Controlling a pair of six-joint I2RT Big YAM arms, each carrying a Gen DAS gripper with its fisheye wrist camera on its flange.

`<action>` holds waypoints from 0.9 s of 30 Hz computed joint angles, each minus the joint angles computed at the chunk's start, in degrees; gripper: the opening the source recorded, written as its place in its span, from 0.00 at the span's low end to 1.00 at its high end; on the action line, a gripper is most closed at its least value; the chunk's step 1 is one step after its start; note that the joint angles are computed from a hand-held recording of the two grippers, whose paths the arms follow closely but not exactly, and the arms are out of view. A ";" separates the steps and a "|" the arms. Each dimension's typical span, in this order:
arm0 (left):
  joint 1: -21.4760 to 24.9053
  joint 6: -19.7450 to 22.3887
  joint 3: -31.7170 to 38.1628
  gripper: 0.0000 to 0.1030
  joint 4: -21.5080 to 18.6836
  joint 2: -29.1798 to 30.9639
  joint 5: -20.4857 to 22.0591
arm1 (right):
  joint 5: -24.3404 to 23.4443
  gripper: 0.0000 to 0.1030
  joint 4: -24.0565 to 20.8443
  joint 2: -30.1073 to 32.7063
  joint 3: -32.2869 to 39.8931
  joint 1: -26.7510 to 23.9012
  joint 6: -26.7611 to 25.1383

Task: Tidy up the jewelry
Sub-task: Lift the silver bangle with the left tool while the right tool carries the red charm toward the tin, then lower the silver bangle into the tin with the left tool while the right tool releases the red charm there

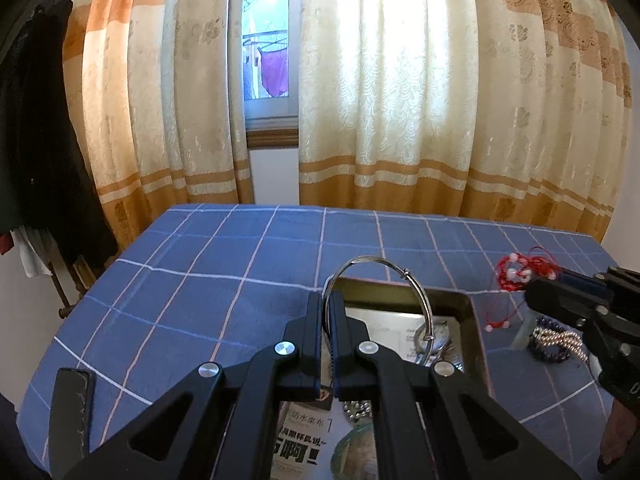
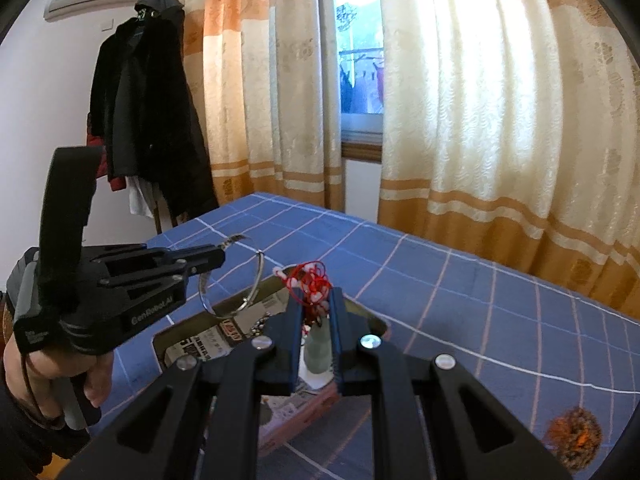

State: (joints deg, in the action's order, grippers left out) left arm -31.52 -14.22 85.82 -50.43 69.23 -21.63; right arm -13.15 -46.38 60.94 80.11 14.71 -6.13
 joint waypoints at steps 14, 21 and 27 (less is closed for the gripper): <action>-0.26 -0.67 -2.81 0.02 -2.30 -0.23 0.94 | 0.37 0.14 -1.44 2.16 -1.45 2.56 0.49; 0.38 -0.95 -3.86 0.02 -3.98 0.07 1.89 | 0.78 0.14 -2.20 2.99 -1.95 3.26 0.54; 0.56 -1.61 -4.43 0.02 -4.50 0.07 2.12 | 1.37 0.14 -2.98 3.69 -2.11 3.98 -0.24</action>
State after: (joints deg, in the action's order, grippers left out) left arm -30.95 -15.83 81.39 -54.93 69.29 -19.51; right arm -11.78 -49.36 64.64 78.00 18.68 -6.37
